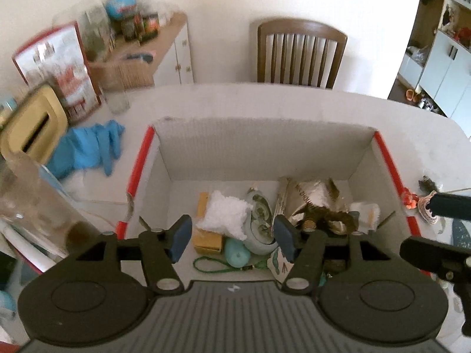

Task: Organize objects
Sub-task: 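Open the left tool to release the foam bag while the right tool releases the hair tie, then move both tools back to the plush doll head and cream roll on the table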

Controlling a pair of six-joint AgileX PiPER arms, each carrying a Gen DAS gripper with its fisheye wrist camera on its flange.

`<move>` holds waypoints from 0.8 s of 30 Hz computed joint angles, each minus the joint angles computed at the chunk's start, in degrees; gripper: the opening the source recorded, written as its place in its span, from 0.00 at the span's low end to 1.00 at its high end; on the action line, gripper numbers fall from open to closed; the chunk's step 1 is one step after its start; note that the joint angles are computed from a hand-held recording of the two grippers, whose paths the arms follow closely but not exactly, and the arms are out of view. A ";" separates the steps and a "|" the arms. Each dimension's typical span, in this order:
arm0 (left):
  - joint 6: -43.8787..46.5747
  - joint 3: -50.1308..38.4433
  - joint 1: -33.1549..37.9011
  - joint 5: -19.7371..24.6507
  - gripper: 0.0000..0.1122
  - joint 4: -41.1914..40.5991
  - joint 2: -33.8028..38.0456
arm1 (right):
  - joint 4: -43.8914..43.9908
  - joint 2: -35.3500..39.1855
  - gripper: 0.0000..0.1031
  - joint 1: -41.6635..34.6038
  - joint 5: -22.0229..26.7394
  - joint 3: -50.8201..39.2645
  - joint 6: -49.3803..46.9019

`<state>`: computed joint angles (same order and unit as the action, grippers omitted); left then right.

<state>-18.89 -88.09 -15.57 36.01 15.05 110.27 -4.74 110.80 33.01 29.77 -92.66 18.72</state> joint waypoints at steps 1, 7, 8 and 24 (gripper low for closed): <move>-1.32 1.20 -0.84 -0.51 0.54 2.10 -1.10 | 0.11 -0.76 0.58 -0.04 -0.36 0.71 -0.02; -5.82 6.12 -3.78 -2.49 0.55 6.61 -6.95 | -1.16 -5.17 0.65 0.19 -2.62 5.33 1.47; -6.31 6.73 -4.22 -2.63 0.57 6.79 -7.72 | -1.25 -6.10 0.67 0.18 -3.12 6.38 1.67; -22.26 10.11 -14.41 0.05 0.70 13.53 -13.76 | 6.44 -21.11 0.88 -4.96 -9.98 23.25 -4.38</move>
